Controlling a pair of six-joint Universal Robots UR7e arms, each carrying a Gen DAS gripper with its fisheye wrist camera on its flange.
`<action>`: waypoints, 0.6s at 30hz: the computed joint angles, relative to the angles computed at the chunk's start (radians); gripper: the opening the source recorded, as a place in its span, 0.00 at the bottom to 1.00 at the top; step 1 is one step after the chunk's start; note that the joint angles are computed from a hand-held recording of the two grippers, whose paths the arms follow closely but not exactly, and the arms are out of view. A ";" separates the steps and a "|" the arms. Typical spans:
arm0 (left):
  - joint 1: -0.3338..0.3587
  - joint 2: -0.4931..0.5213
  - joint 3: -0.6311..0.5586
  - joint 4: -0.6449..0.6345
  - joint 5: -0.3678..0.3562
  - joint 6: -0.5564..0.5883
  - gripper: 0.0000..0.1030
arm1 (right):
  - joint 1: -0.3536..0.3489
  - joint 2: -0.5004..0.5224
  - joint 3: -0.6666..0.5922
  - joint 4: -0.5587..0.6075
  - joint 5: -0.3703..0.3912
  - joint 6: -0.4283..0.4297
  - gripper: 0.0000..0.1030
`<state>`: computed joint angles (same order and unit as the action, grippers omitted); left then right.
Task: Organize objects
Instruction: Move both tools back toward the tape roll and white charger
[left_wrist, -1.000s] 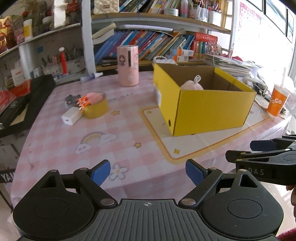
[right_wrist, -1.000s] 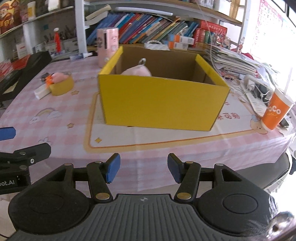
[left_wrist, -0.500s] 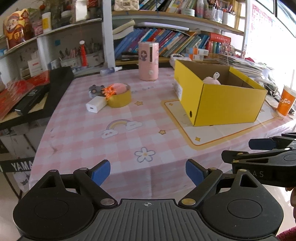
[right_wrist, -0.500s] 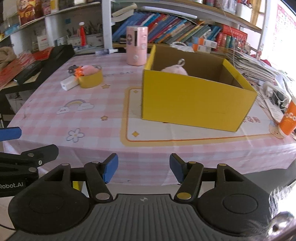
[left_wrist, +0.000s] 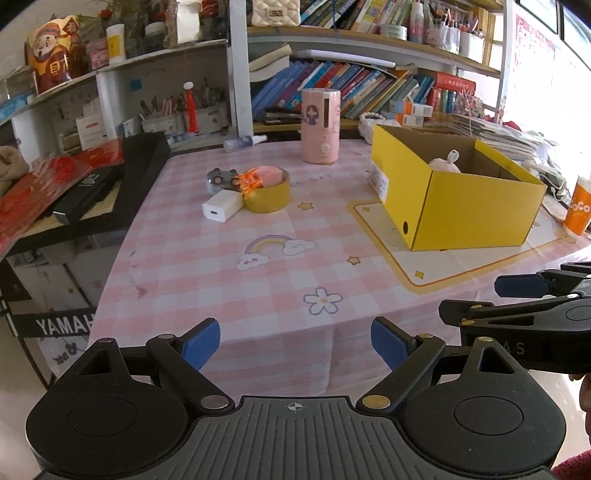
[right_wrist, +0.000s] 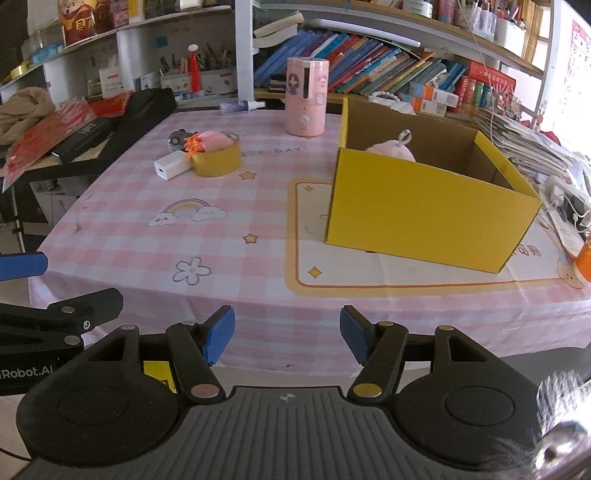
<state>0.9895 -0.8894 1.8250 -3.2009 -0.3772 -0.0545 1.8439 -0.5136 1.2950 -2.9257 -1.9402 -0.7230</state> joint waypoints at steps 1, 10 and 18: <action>0.000 -0.003 0.004 -0.005 0.002 0.002 0.88 | 0.002 0.001 0.001 -0.001 0.002 -0.001 0.59; -0.002 -0.017 0.026 -0.067 0.014 0.045 0.88 | 0.015 0.002 0.018 -0.028 0.017 -0.011 0.61; -0.005 -0.025 0.041 -0.123 0.016 0.092 0.89 | 0.026 0.007 0.023 -0.043 0.020 -0.013 0.62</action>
